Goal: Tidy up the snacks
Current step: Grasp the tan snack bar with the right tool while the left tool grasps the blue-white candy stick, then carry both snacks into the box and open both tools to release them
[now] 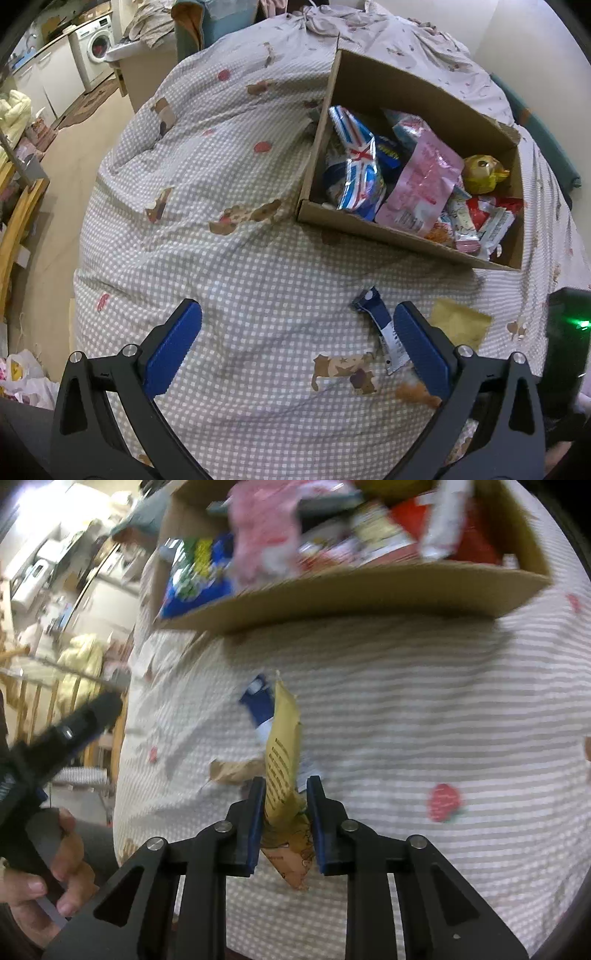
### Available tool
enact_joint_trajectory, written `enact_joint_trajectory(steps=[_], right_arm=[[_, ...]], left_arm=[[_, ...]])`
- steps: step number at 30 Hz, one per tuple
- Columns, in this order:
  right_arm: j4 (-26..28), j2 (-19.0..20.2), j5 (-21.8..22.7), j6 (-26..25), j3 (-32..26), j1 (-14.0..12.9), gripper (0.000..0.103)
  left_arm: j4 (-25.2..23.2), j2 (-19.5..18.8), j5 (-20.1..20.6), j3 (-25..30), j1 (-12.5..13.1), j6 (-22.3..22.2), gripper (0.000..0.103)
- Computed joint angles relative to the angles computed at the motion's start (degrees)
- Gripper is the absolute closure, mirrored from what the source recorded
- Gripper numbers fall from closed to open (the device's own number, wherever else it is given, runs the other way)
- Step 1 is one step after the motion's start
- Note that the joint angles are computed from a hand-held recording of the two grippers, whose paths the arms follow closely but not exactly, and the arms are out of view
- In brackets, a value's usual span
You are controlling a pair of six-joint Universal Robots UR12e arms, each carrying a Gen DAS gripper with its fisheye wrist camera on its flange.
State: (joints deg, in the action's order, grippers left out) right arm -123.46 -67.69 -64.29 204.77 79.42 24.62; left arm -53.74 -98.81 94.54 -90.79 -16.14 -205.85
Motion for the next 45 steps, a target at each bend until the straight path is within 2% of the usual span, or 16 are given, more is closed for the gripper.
enact_joint_trajectory(steps=[3, 6, 8, 13, 17, 20, 23, 26, 27, 28, 29, 30, 32, 33, 34, 45], right_arm=[[-2.2, -1.0, -2.4, 2.6, 1.3, -0.5, 0.081], [-4.4, -2.2, -3.7, 4.3, 2.8, -1.1, 0.081], [-5.1, -2.4, -4.5, 4.9, 3.0, -1.4, 0.082], [-6.3, -3.4, -5.4, 6.4, 4.2, -2.0, 0.082], [-5.8, -4.2, -5.8, 7.0, 4.8, -2.4, 0.082], [-5.9, -4.3, -6.1, 7.1, 4.8, -2.5, 0.082], [-6.0, -4.7, -6.3, 6.9, 5.3, -2.8, 0.082], [-5.7, -4.8, -6.7, 7.1, 5.5, -2.8, 0.082], [-5.6, -4.8, -6.9, 7.0, 5.4, -2.8, 0.082], [-5.5, -4.8, -7.0, 7.0, 5.4, -2.7, 0.082], [-5.5, -4.8, -7.1, 6.7, 5.3, -2.7, 0.082], [-5.4, -4.9, -7.0, 6.4, 5.3, -2.8, 0.082], [-5.5, -4.9, -7.2, 6.0, 5.2, -2.6, 0.083], [-5.6, -4.9, -7.2, 5.8, 5.2, -2.6, 0.083], [-5.6, -4.9, -7.2, 5.7, 5.1, -2.5, 0.083], [-5.3, -4.4, -8.2, 5.1, 4.3, -2.1, 0.083]], left_arm=[[-1.4, -0.6, -1.5, 0.5, 0.2, -0.8, 0.001], [-2.6, -1.3, -3.6, 0.9, 0.3, -2.3, 0.005], [-3.0, -2.0, -3.9, 1.3, -0.2, -1.8, 0.008], [-5.3, -4.6, -5.7, 3.2, -1.5, 1.5, 0.031], [-4.8, -6.6, -7.2, 4.6, -2.8, 5.6, 0.032], [-6.0, -7.8, -7.6, 5.8, -3.6, 8.1, 0.032], [-8.9, -8.6, -11.0, 7.0, -3.3, 7.9, 0.032], [-9.4, -9.6, -5.5, 8.0, -4.5, 8.8, 0.033], [-9.8, -9.9, -4.5, 8.2, -4.8, 9.7, 0.033], [-10.5, -10.2, -4.4, 8.4, -4.9, 10.3, 0.037], [-11.1, -10.4, -4.2, 8.6, -5.0, 10.5, 0.046], [-11.7, -10.6, -3.7, 8.8, -5.1, 10.4, 0.059], [-11.2, -10.5, -3.0, 8.5, -5.1, 9.7, 0.070], [-11.1, -10.3, -2.9, 8.3, -5.0, 9.6, 0.082], [-11.2, -10.2, -2.6, 8.4, -5.0, 9.4, 0.087], [-10.1, -6.6, -3.4, 4.7, -2.9, 9.5, 0.087]])
